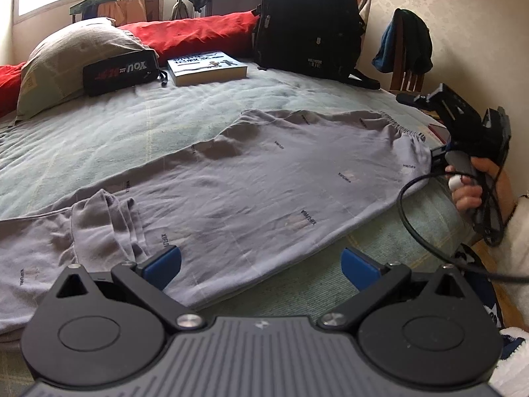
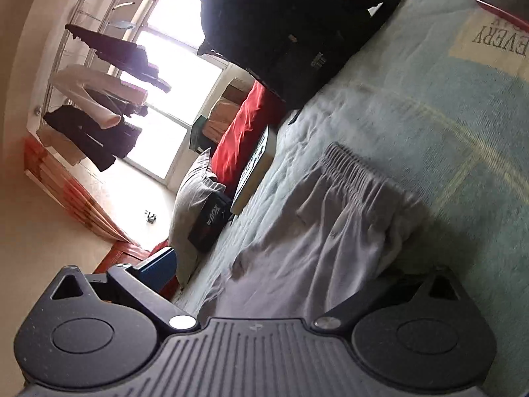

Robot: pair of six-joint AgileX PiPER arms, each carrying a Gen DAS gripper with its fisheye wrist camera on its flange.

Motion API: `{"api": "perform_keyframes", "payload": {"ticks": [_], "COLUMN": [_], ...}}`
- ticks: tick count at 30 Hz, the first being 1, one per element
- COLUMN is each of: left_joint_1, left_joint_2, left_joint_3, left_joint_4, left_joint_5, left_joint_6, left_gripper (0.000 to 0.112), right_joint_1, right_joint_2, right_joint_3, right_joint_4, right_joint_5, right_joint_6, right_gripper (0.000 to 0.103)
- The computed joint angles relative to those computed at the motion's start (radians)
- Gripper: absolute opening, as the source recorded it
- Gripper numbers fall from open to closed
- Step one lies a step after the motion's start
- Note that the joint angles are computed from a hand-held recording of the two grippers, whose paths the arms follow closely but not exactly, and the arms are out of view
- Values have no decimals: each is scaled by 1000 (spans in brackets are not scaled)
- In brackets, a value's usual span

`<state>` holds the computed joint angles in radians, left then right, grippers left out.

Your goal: Fold clothes

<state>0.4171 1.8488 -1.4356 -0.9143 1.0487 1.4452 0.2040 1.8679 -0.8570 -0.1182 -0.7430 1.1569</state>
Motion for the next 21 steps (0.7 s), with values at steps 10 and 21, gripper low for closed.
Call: {"api": "perform_keyframes", "payload": {"ticks": [10, 21], "left_joint_1": [6, 11], "left_joint_2": [-2, -17], "left_joint_3": [9, 19], "left_joint_4": [1, 13], "left_joint_5": [0, -18], "left_joint_6": [4, 5], "left_gripper": [102, 102], "right_joint_1": [-6, 60], "right_joint_2": [31, 3], "right_joint_3": [5, -89], "right_joint_4": [117, 384], "right_joint_5": [46, 283], "right_joint_6": [-30, -375], "right_gripper": [17, 7]}}
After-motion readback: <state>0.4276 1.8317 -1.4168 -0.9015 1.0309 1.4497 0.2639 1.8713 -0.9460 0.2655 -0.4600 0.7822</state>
